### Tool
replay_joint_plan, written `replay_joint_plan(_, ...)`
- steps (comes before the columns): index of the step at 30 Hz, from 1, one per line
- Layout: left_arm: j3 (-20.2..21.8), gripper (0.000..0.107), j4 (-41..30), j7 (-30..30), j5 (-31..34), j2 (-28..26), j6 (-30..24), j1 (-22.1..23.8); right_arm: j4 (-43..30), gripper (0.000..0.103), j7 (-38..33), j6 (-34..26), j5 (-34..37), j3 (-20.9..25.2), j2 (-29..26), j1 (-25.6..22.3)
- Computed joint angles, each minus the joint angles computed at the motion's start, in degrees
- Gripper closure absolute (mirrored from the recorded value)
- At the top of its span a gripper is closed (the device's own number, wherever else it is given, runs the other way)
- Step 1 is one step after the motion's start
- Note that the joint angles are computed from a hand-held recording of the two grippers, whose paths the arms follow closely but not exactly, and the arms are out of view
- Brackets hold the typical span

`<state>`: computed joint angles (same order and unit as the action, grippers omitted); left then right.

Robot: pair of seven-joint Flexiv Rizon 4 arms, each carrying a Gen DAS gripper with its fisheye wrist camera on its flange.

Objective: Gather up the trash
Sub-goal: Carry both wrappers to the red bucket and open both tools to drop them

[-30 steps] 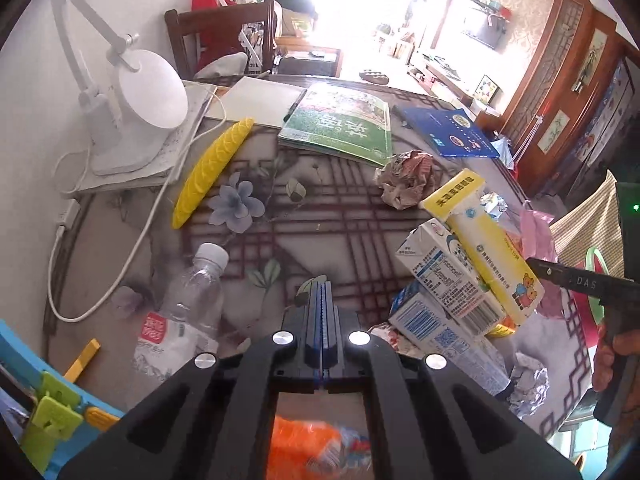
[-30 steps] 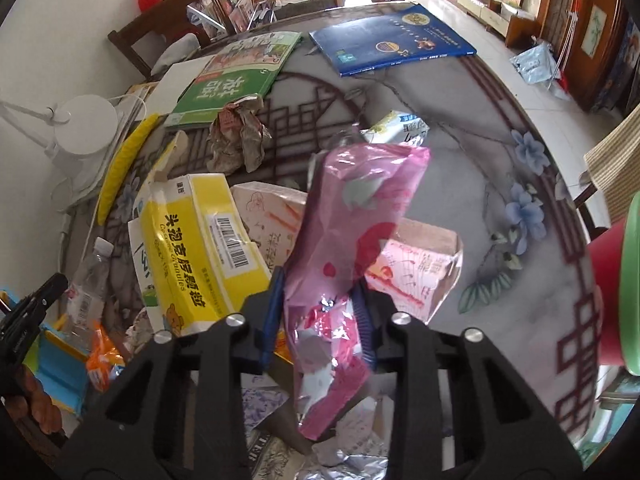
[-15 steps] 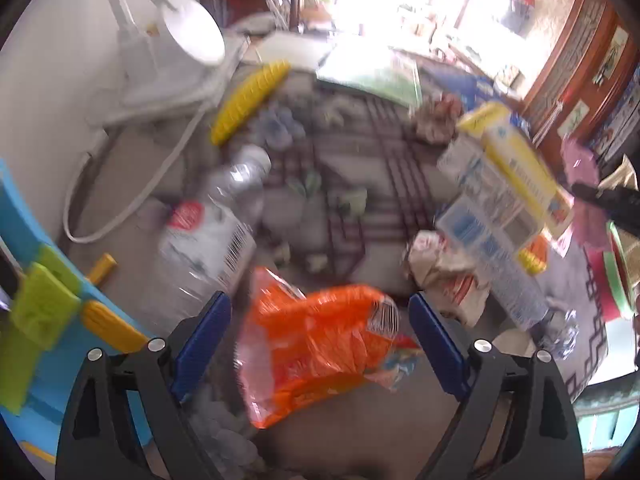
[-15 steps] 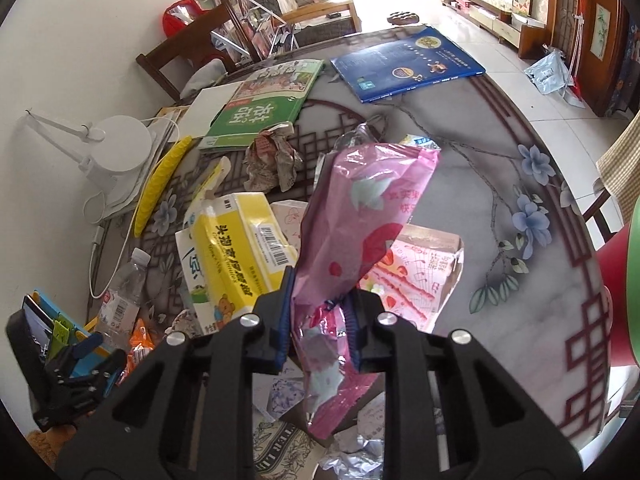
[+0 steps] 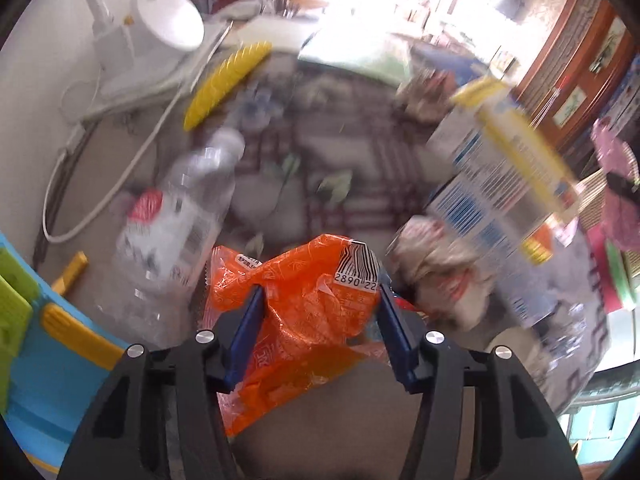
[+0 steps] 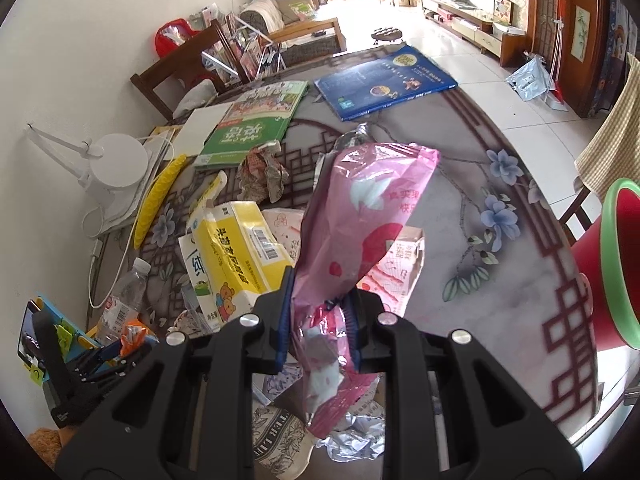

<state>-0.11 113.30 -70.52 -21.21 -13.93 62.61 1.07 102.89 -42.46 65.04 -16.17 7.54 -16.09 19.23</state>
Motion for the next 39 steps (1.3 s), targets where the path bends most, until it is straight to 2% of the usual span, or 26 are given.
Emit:
replay_joint_plan(2,-1.17,0.055,0.28,1.65,-2.31,1.02,2.45,-0.01,1.14,0.080,1.23,1.19,-1.42,-0.71,1.00,0.24)
replay_joint_plan(6,-5.04,0.055,-0.62,8.25,-11.48,2.04,6.77,-0.33,3.41,0.080,3.73,3.05,-4.41,-1.65,3.21,0.02)
replay_joint_plan(10,-7.90,0.055,-3.46,13.17,-18.88,1.59,8.21,-2.41,5.90,0.080,5.56,4.77,-6.19,-2.10,5.69,-1.55)
replay_joint_plan(14,-9.81,0.055,-7.33,14.47,-21.97,-0.21,8.37,-5.63,9.12,0.080,6.93,6.84,-7.94,-2.67,8.45,-4.08)
replay_joint_plan(17,-10.69,0.054,-10.80,12.54,-20.73,-2.39,8.67,-8.54,11.33,0.080,4.89,7.82,-7.41,-2.66,10.47,-6.74)
replay_joint_plan(28,-11.67,0.054,-27.07,-5.86,-6.27,-13.54,4.33,-19.36,15.30,0.080,-12.04,4.56,5.92,-4.64,14.81,-16.78)
replay_joint_plan(35,-13.04,0.054,-38.50,-9.46,-0.56,-20.66,-1.50,-24.14,16.64,0.078,-19.87,2.48,13.37,-6.66,16.02,-21.57)
replay_joint_plan(37,-13.47,0.053,-42.07,-9.46,0.37,-22.75,-3.43,-25.48,17.15,0.070,-20.31,2.56,14.12,-7.27,16.30,-22.82)
replay_joint_plan(38,-13.75,0.053,-43.53,-9.13,0.70,-23.70,-4.10,-26.03,17.47,0.062,-20.22,2.71,14.40,-7.61,16.47,-23.49)
replay_joint_plan(39,-14.08,0.053,-45.31,-8.72,0.97,-24.78,-4.87,-26.69,17.97,0.046,-19.21,2.96,13.67,-7.93,16.63,-24.20)
